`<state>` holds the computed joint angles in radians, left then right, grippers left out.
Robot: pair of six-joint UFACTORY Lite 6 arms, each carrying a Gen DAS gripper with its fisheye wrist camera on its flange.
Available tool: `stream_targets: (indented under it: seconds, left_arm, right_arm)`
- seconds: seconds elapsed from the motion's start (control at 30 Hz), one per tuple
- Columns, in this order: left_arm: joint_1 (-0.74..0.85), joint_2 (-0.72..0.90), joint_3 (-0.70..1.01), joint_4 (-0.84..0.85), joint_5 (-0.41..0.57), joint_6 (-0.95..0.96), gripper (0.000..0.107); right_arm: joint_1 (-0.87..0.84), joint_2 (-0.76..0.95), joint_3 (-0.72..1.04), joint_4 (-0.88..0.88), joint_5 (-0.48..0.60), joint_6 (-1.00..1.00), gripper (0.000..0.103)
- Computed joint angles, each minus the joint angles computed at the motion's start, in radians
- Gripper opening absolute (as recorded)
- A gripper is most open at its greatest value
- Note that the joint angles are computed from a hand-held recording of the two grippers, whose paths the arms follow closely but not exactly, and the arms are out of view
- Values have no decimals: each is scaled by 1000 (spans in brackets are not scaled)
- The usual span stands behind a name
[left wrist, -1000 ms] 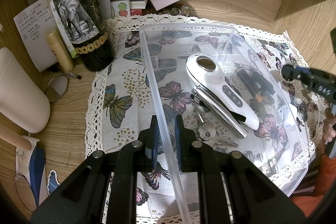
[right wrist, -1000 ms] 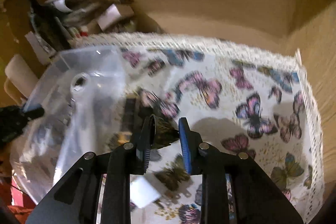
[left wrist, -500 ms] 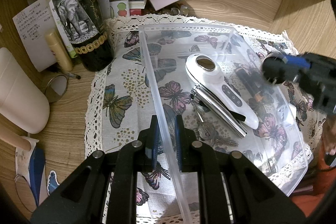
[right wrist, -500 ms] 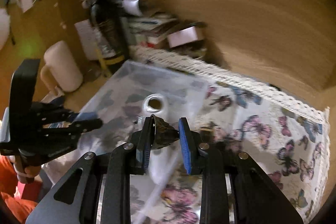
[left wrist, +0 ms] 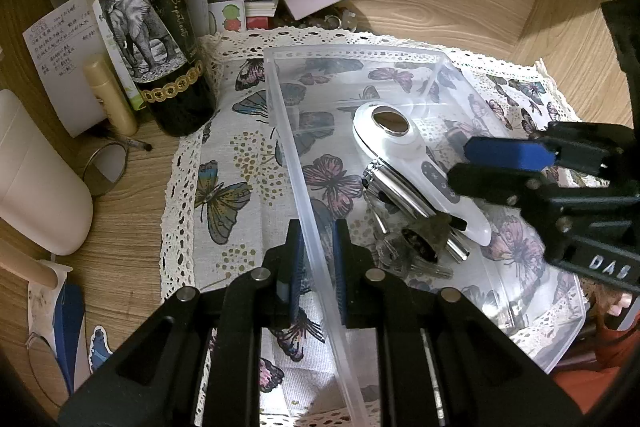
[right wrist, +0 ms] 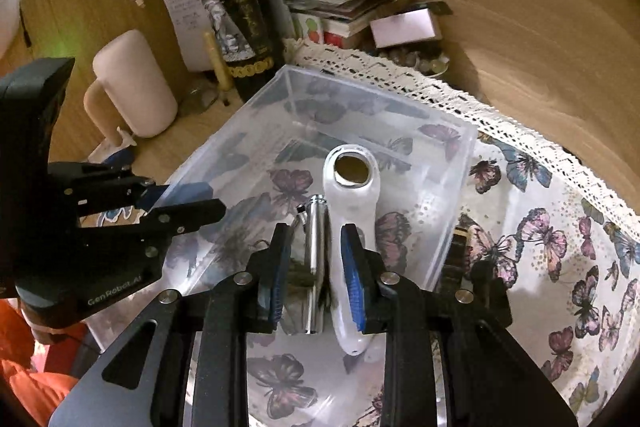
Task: Organize rigid objects
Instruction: 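Place the dark item into the clear box with the right gripper, then grasp the white plug adapter from the cloth with the right gripper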
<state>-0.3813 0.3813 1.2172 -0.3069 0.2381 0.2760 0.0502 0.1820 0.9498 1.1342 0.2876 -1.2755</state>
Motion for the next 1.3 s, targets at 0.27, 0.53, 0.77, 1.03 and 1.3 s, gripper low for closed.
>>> stream_targets:
  seconds: [0.27,0.53,0.77,1.03,1.3]
  left_arm:
    - [4,-2,-3,-12,1,16,13]
    - [5,-2,-6,-15,-2,23,13]
    - [9,-2,-6,-33,-1,40,13]
    - [10,-2,-6,-43,-1,52,13]
    - [11,-3,-6,-39,-1,50,13]
  right_arm:
    - [-79,-101,-60,95,1,-89,36]
    - [-208,-230,-170,148,-26,-162,40]
    - [-289,-263,-268,194,-50,-247,47]
    - [-329,-208,-360,385,-46,-450,53]
    - [-362,-79,-360,651,-27,-710,43]
